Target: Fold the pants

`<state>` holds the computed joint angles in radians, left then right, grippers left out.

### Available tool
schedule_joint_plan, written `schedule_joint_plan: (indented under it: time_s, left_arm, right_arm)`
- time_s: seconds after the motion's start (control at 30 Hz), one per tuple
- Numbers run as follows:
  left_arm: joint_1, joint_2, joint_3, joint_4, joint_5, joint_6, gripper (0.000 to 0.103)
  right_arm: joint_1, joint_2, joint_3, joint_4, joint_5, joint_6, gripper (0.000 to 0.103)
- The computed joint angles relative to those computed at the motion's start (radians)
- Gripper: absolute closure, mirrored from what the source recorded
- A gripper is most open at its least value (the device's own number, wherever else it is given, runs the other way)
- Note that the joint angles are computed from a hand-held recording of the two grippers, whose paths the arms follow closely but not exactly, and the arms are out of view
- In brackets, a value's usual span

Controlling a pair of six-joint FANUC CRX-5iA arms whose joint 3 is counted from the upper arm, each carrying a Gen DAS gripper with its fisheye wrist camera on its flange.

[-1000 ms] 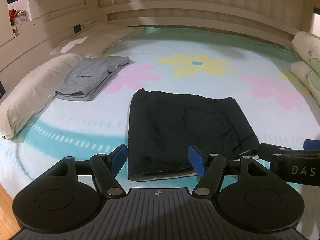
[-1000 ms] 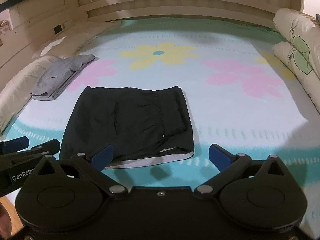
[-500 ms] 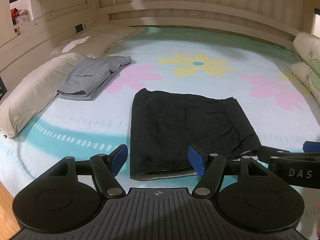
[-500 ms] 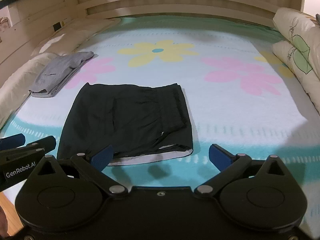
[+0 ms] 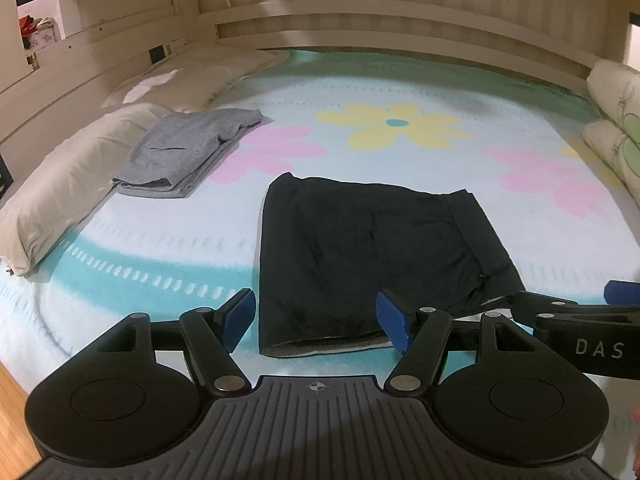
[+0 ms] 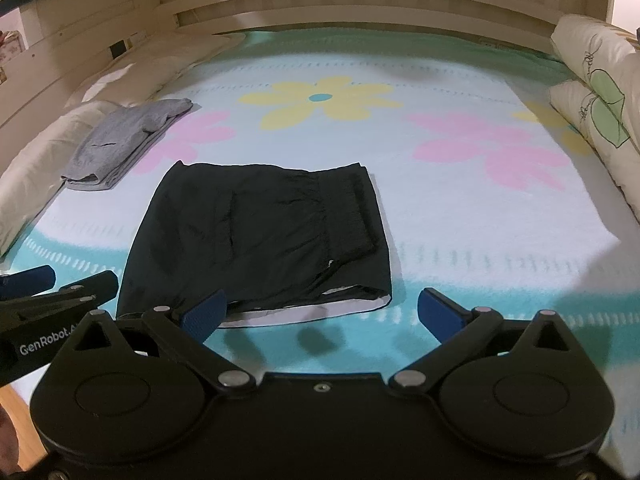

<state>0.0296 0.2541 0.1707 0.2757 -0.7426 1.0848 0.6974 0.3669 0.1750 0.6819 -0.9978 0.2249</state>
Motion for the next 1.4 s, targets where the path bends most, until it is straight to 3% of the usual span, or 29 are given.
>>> schedule_joint_plan:
  time_s: [1.4]
  left_arm:
    - [-0.009,0.020,0.038,-0.062,-0.036,0.079,0.038]
  right_arm:
    - [0.003,0.006,0.022,-0.042,-0.014,0.066,0.001]
